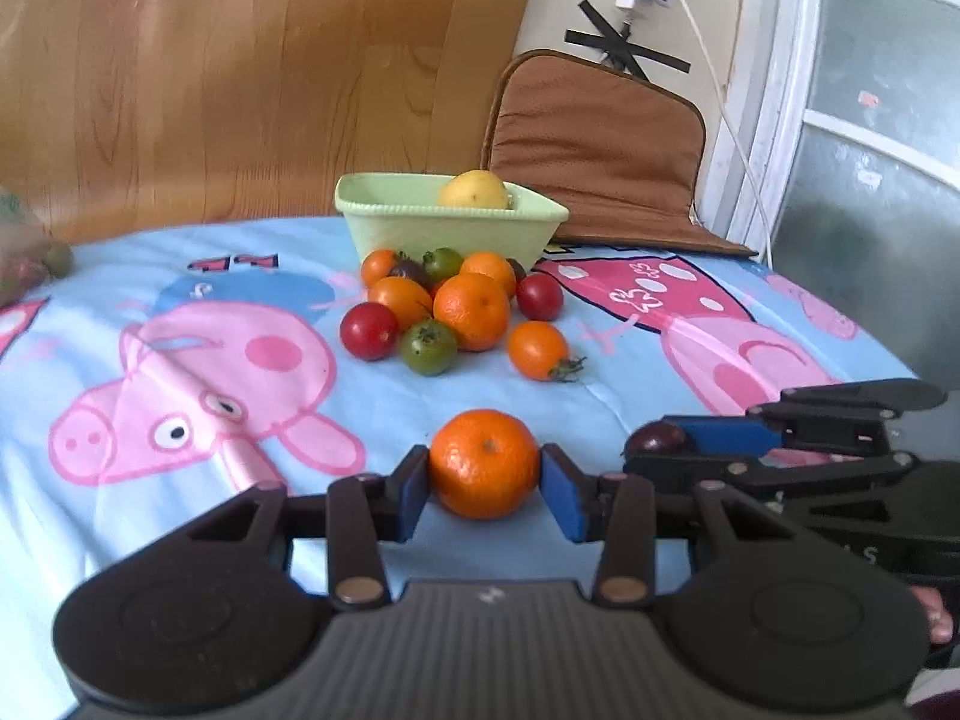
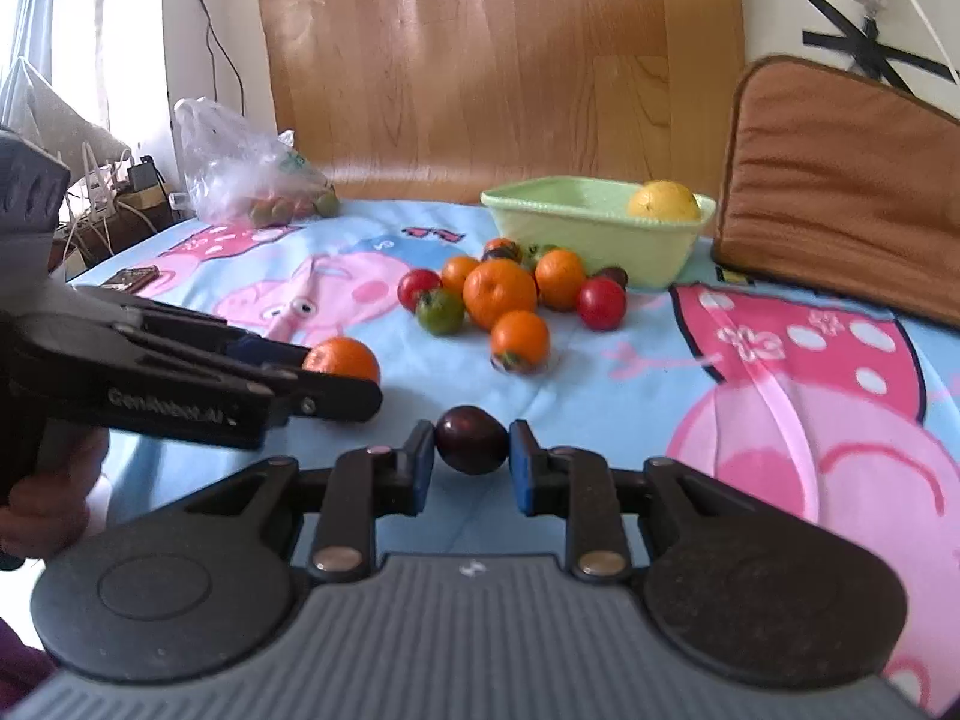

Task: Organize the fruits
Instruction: 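Grasp a tangerine with the left gripper while the right gripper grasps a dark plum, then carry tangerine and plum over the green bowl and open both grippers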

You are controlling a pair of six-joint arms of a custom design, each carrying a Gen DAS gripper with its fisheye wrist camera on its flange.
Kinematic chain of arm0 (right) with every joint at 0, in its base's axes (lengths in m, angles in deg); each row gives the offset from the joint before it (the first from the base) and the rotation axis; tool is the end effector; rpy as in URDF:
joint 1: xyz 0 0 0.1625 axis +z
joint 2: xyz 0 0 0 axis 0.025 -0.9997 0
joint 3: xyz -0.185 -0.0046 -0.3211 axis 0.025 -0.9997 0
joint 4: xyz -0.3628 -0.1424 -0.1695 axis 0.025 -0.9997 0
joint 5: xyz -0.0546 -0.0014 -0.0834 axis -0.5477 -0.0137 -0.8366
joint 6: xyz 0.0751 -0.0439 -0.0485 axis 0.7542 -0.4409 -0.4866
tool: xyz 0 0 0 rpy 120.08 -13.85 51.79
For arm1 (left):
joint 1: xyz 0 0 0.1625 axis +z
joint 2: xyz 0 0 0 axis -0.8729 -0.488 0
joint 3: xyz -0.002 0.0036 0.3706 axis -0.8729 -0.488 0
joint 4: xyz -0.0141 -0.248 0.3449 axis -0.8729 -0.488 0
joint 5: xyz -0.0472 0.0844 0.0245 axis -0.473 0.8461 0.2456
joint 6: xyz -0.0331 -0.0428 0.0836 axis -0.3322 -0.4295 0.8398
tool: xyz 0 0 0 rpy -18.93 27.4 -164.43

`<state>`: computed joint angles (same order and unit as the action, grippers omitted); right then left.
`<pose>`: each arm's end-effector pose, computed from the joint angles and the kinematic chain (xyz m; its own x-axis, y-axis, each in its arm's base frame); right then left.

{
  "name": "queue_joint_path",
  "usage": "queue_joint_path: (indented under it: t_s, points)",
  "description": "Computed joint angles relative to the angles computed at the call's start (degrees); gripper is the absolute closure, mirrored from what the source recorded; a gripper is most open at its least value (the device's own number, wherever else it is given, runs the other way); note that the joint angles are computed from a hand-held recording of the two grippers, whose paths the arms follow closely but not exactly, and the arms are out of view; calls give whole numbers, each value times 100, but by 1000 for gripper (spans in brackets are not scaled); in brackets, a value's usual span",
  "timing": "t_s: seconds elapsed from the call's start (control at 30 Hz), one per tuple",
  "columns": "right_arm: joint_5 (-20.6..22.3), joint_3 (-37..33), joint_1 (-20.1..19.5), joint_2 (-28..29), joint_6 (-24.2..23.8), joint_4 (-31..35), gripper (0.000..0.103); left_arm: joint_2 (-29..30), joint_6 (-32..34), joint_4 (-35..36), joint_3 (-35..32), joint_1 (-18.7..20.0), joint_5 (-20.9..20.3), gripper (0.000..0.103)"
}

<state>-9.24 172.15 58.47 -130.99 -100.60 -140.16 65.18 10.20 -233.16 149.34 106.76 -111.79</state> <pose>-0.0698 -0.4480 0.1411 -0.6924 -0.4828 0.5362 -0.7197 0.5147 -0.4659 -0.1668 -0.4529 -0.1002 -0.7437 0.3564 -0.5656 0.6518 0.5747 -0.4948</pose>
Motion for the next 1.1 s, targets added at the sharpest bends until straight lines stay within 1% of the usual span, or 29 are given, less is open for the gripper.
queue_joint_path:
  t_s: [0.07,0.17,0.23,0.3,0.37,0.43,0.47,0.5,0.57,0.6,0.63,0.67,0.73,0.8,0.87,0.9,1.0,1.07,1.1]
  points:
    - [83,-13,-48,-11,39,64,74,13,0,20,-20,-6,29,63]
    - [75,-25,-28,26,10,21,74,10,-21,-19,4,-11,11,64]
    - [124,-65,-48,-56,48,245,74,-66,-84,57,30,11,-53,64]
    - [278,-188,-48,-218,309,721,74,-241,-201,229,48,73,-284,64]
    - [397,-339,34,-261,532,893,74,-451,-177,400,-31,169,-523,64]
    - [446,-668,221,-257,800,1126,74,-669,-86,705,-300,282,-686,64]
    - [458,-868,349,-198,962,1130,74,-727,-2,870,-500,338,-753,64]
    - [488,-1086,480,-101,1105,1058,74,-744,166,1026,-795,412,-828,64]
    - [527,-1573,736,199,1291,802,74,-603,472,1237,-1395,513,-805,64]
    - [443,-1817,855,378,1331,694,74,-490,572,1439,-1754,579,-812,64]
    - [275,-2078,976,587,1344,624,74,-367,645,1745,-2148,675,-867,63]
    - [75,-2349,1081,811,1337,591,74,-230,662,2012,-2497,744,-837,63]
    - [-397,-2869,1235,1263,1286,608,74,128,594,2653,-3244,852,-570,64]
    - [-900,-3341,1336,1638,1321,824,74,417,491,3227,-3821,948,-428,63]
    - [-1071,-3640,1357,1818,1301,1099,73,615,479,3549,-4186,1008,-381,63]
    - [-1139,-3740,1376,1911,1217,1113,73,720,520,3684,-4369,1027,-330,63]
    - [-1421,-3886,1454,2081,1029,1061,72,902,765,3719,-4602,1071,-257,61]
    - [-1441,-3940,1445,2094,990,1173,72,978,795,3774,-4693,1095,-240,56]
    - [-1417,-3938,1435,2113,960,1127,71,1013,784,3797,-4739,1090,-212,54]
